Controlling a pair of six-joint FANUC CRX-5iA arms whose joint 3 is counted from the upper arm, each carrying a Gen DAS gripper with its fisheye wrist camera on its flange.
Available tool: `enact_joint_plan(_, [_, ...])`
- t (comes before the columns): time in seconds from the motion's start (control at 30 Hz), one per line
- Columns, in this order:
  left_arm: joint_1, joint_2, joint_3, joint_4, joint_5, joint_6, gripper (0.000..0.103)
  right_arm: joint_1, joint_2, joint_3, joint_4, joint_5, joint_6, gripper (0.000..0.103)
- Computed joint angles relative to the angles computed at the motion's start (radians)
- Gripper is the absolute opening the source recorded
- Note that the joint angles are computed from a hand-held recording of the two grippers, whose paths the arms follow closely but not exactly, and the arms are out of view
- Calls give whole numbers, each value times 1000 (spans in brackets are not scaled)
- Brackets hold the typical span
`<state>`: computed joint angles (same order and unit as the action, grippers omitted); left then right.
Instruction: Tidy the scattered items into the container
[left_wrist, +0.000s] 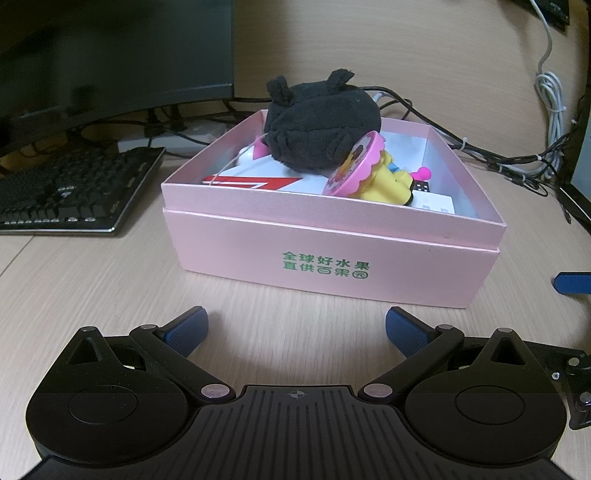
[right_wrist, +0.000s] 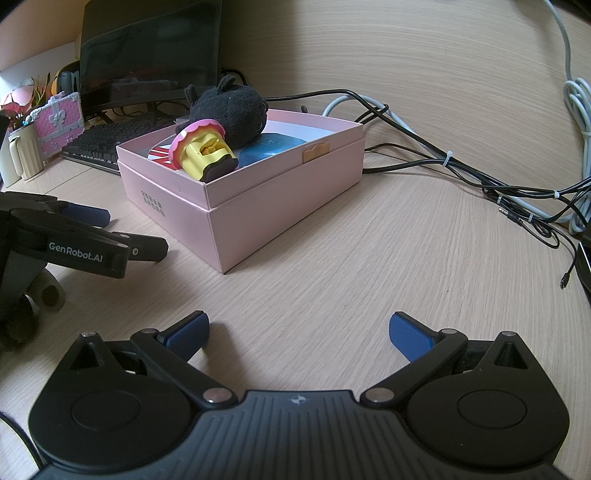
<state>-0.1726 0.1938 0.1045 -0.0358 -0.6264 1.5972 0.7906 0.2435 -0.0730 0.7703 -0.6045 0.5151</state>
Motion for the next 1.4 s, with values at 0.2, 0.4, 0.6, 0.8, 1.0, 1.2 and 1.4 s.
enact_joint_plan(0.2, [-2, 1, 2, -5, 1, 5, 103, 0, 0, 0, 0, 0, 0, 103])
enact_joint_plan(0.4, [-4, 1, 3, -8, 1, 10, 103, 0, 0, 0, 0, 0, 0, 103])
enact_joint_plan(0.6, [-3, 1, 2, -7, 1, 9, 103, 0, 0, 0, 0, 0, 0, 103])
enact_joint_plan(0.8, [-4, 0, 2, -8, 1, 10, 103, 0, 0, 0, 0, 0, 0, 103])
enact_joint_plan(1.0, [-5, 1, 3, -11, 0, 13, 103, 0, 0, 0, 0, 0, 0, 103])
enact_joint_plan(1.2, [-4, 0, 2, -9, 1, 12, 103, 0, 0, 0, 0, 0, 0, 103])
enact_joint_plan(1.4, [-6, 0, 3, -13, -1, 17, 103, 0, 0, 0, 0, 0, 0, 103])
